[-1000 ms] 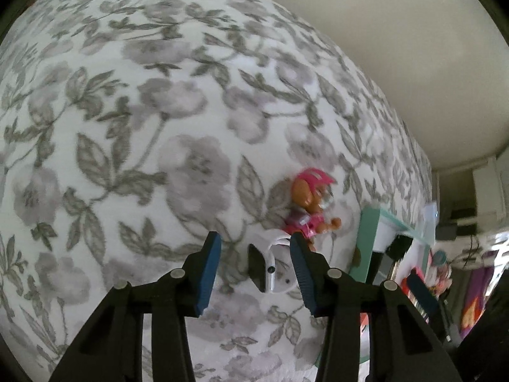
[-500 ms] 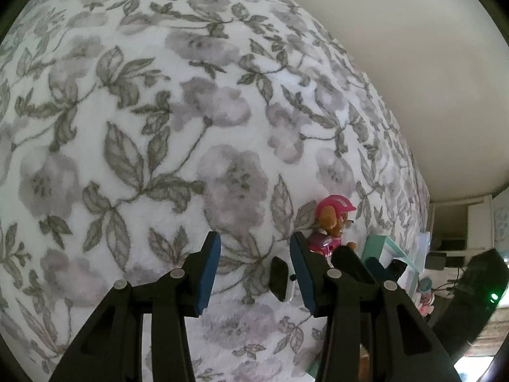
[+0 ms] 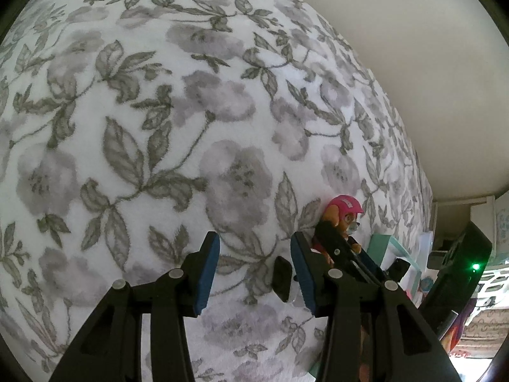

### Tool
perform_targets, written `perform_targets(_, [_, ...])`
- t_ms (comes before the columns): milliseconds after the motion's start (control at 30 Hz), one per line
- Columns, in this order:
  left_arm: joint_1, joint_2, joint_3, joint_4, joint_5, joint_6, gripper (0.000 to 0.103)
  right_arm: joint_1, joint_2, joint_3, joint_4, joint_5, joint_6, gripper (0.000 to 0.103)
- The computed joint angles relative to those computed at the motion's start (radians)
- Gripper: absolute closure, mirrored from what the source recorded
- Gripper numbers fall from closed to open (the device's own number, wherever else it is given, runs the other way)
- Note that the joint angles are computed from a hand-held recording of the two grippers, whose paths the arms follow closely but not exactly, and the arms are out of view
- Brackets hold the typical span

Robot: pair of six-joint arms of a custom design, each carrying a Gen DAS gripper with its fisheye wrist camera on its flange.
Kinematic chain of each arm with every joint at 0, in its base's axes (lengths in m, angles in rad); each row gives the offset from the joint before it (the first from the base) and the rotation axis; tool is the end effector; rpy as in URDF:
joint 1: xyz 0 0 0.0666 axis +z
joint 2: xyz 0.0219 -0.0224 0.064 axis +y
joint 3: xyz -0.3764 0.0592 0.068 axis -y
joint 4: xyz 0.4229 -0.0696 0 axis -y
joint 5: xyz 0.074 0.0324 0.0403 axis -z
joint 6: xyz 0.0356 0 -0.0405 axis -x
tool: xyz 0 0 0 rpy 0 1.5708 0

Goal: Organize rigid objects
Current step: 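Grasp the white earbud case with the left tool while the right tool grasps the toy dog, then lift the earbud case and toy dog off the bed with both tools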

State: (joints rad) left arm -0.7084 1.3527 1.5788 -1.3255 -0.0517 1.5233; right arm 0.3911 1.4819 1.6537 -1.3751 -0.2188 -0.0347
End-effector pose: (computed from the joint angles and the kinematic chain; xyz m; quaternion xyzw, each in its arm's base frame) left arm 0.3568 -0.3038 0.5099 -0.3907 0.8901 -0.1987 0.1252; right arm 0.4703 0.2019 0.4823 -0.1929 0.9583 0.1433 0.1548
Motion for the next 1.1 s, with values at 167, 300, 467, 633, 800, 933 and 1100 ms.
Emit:
perform_targets(167, [-0.002, 0.013, 0.016, 0.004, 0.017, -0.023, 0.055, -0.014, -0.011, -0.011, 0.005, -0.004, -0.013, 0.053])
perform_targets(300, [-0.008, 0.034, 0.041, 0.000, 0.026, -0.050, 0.055, -0.021, -0.024, -0.022, -0.002, 0.009, 0.009, 0.052])
perform_targets(467, [-0.021, 0.069, 0.082, -0.011, 0.041, -0.095, 0.055, -0.049, -0.043, -0.033, -0.019, 0.007, 0.012, 0.053])
perform_targets(633, [-0.030, 0.107, 0.121, -0.039, 0.051, -0.138, 0.055, -0.068, -0.063, -0.053, -0.025, -0.002, 0.014, 0.053])
perform_targets(800, [-0.033, 0.137, 0.134, -0.060, 0.071, -0.150, 0.055, -0.074, -0.084, -0.072, -0.032, -0.002, 0.030, 0.053])
perform_targets(933, [-0.038, 0.172, 0.165, -0.100, 0.058, -0.164, 0.055, -0.072, -0.095, -0.085, -0.035, 0.001, 0.046, 0.052])
perform_targets(1100, [-0.048, 0.224, 0.219, -0.171, 0.027, -0.207, 0.055, -0.068, -0.101, -0.092, -0.037, 0.006, 0.053, 0.052])
